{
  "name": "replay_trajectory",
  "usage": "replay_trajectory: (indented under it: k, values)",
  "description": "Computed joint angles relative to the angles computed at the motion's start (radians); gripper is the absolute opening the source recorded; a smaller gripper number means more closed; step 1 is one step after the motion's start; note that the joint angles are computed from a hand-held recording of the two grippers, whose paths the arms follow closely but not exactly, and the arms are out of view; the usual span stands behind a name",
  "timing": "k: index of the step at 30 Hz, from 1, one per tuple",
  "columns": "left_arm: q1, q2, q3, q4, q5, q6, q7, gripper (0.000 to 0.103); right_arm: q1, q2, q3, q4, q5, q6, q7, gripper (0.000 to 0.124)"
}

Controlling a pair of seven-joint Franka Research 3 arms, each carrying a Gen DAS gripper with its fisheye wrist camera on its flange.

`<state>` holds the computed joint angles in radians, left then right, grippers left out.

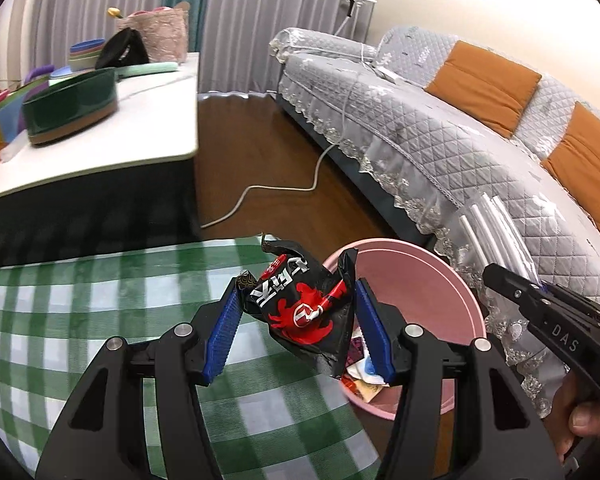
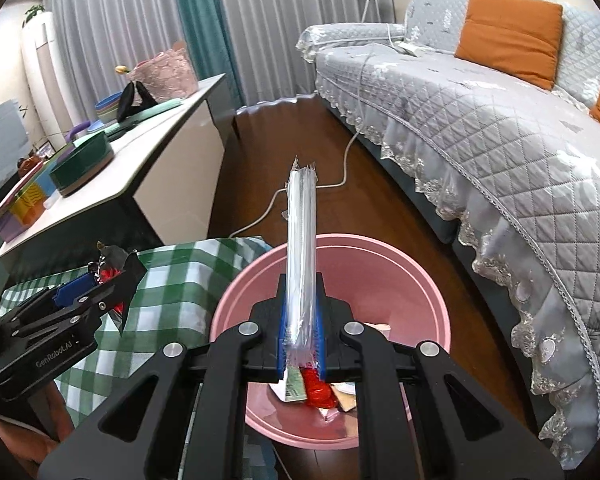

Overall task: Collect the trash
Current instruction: 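Carry the red wrapper and straw pack with both grippers over the pink bin, then open the left gripper over the bin while the right gripper opens to drop the straws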

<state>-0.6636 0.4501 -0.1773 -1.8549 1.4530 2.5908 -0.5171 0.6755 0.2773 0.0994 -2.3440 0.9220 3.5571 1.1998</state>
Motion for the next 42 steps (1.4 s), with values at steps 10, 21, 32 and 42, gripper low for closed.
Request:
replay_trajectory:
  k: [10, 21, 32, 42]
  values:
    - [-0.026, 0.064, 0.015, 0.083, 0.028, 0.043, 0.044, 0.055, 0.002, 0.011, -0.015, 0.004, 0.038, 0.002, -0.021, 0.011]
    - [-0.05, 0.106, 0.036, 0.143, 0.007, 0.069, 0.083, 0.055, -0.026, -0.003, -0.003, -0.013, 0.035, 0.01, -0.014, 0.011]
    - [-0.079, 0.115, 0.056, 0.167, -0.036, 0.05, 0.13, 0.069, -0.01, -0.01, -0.018, -0.011, 0.115, 0.033, -0.067, 0.054]
    - [-0.074, 0.015, 0.034, 0.069, -0.021, -0.026, 0.075, 0.076, -0.028, -0.057, 0.023, -0.016, 0.214, 0.075, -0.123, 0.064]
